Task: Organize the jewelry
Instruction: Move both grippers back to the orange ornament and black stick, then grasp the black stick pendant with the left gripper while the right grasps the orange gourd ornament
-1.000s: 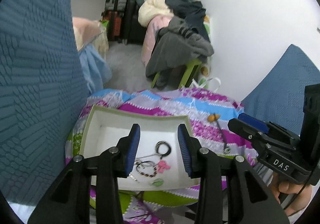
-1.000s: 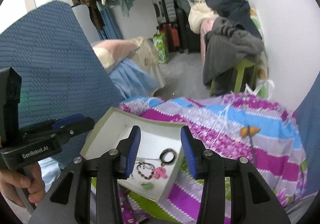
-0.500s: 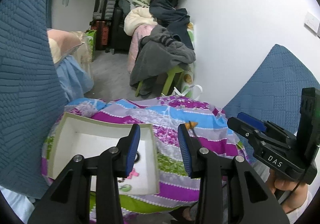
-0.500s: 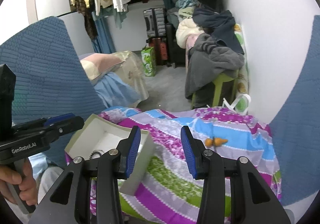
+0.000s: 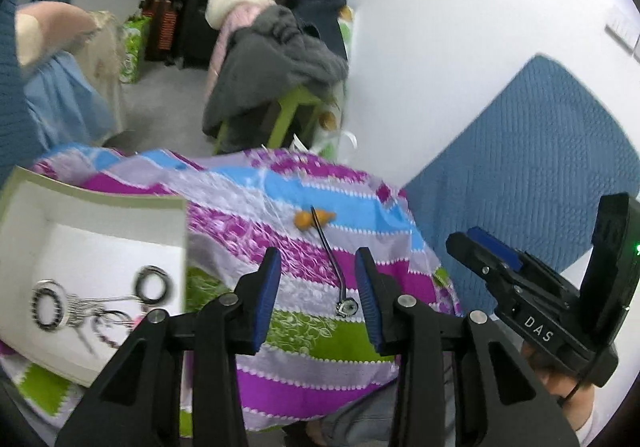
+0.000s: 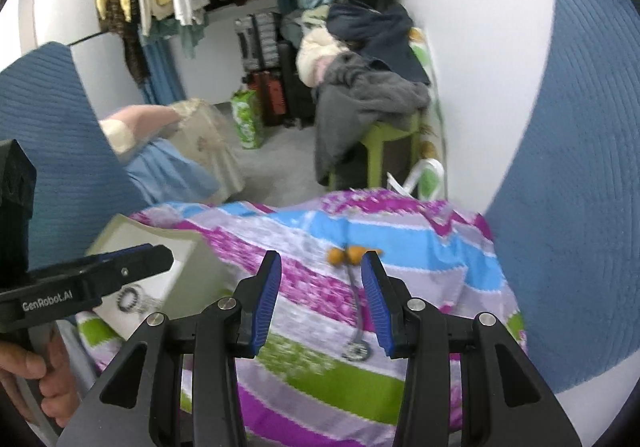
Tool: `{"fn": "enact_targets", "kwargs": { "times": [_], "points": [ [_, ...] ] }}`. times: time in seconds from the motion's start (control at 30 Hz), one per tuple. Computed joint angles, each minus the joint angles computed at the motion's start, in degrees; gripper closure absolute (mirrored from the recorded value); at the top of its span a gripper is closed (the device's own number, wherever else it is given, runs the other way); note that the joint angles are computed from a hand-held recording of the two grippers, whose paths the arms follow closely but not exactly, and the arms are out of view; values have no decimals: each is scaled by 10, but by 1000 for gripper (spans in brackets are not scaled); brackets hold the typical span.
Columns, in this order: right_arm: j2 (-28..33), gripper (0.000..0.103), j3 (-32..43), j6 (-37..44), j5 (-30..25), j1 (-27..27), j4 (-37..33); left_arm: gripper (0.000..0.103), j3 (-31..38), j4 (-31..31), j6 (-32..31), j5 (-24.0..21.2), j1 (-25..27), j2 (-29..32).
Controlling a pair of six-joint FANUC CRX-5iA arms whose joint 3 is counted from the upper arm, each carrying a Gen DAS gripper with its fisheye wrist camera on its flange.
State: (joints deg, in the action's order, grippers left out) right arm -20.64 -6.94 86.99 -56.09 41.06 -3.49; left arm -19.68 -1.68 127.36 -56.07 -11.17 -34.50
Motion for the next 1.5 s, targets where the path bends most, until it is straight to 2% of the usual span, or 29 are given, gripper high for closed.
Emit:
{"fn": "enact_targets", "kwargs": {
  "times": [0.1,0.23,0.4,0.5,0.6,0.77,0.87,0.97,1.07,1.13,1.17,1.2,1.43,1.5],
  "points": [
    [13,63,-5,12,0,-29,-23,70,-31,38,-13,47,2,21],
    [24,63,-5,26,0,-49,-42,72,-52,52,-8,100,-6,57],
    [42,63,4,33,0,-74,-58,74,-71,88,-25,174,-10,130],
    [54,63,14,40,-4,-89,-72,76,-68,92,-12,194,-16,174],
    [60,63,20,45,-10,-101,-84,76,-43,61,11,187,-31,211],
    [69,63,28,45,-18,-110,-92,77,-23,49,22,187,-41,250],
    [73,63,33,45,-21,-118,-101,80,7,5,47,162,-55,270],
    [78,63,37,39,-22,-120,-102,81,11,-6,53,165,-57,277],
    [85,63,39,34,-23,-117,-99,87,24,-27,56,157,-65,285],
    [92,63,42,30,-26,-115,-98,96,16,-11,38,166,-61,280],
    [96,63,45,28,-29,-115,-101,97,18,-13,36,161,-62,278],
    [101,63,48,29,-32,-116,-105,98,22,-17,35,151,-63,275],
    [139,63,71,27,-45,-116,-124,98,-22,30,-15,158,-28,219],
    [153,63,80,25,-47,-114,-131,98,-23,24,-12,153,-22,208]
  ]
}}
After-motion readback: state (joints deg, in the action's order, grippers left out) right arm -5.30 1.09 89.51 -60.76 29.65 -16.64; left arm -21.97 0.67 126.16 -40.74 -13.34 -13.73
